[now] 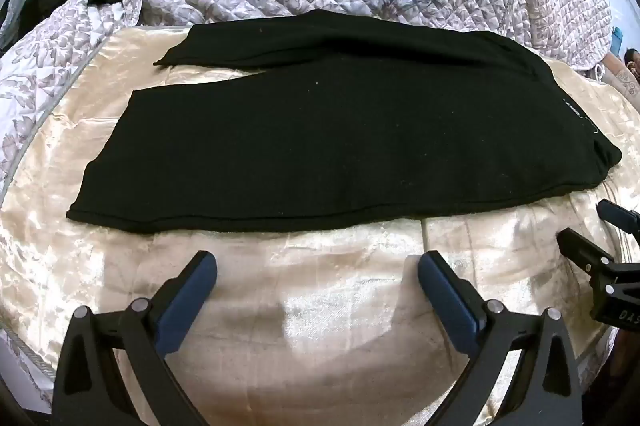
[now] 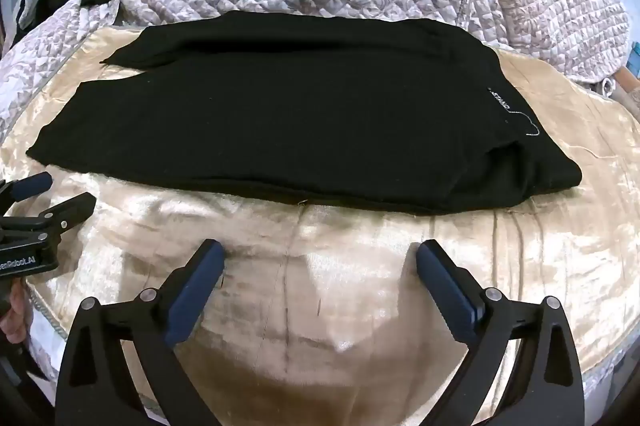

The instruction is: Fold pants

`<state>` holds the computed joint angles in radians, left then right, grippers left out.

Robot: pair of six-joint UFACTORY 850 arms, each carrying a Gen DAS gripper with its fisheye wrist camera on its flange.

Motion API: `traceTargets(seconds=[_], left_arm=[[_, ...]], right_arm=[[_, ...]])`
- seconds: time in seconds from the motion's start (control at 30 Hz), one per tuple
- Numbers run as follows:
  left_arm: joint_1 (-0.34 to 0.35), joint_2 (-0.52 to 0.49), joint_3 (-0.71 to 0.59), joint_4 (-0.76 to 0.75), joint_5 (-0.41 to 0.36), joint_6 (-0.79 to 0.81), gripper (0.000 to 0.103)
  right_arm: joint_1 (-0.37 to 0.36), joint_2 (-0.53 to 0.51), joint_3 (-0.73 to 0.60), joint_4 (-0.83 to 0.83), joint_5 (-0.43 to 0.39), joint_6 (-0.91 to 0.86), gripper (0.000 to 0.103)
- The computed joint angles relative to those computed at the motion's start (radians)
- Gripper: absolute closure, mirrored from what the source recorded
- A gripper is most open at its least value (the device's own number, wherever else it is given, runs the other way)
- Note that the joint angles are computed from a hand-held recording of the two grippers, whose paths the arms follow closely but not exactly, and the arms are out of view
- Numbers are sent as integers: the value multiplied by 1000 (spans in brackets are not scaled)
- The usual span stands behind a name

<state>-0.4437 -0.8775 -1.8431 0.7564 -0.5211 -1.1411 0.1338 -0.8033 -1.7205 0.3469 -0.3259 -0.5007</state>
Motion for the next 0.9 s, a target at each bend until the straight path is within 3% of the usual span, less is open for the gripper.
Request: traceTargets(seconds=[0.9], left_arm=[[1, -1, -1, -2, -2, 4, 1]], right_arm=[[-1, -4, -3, 4, -4, -4, 4]])
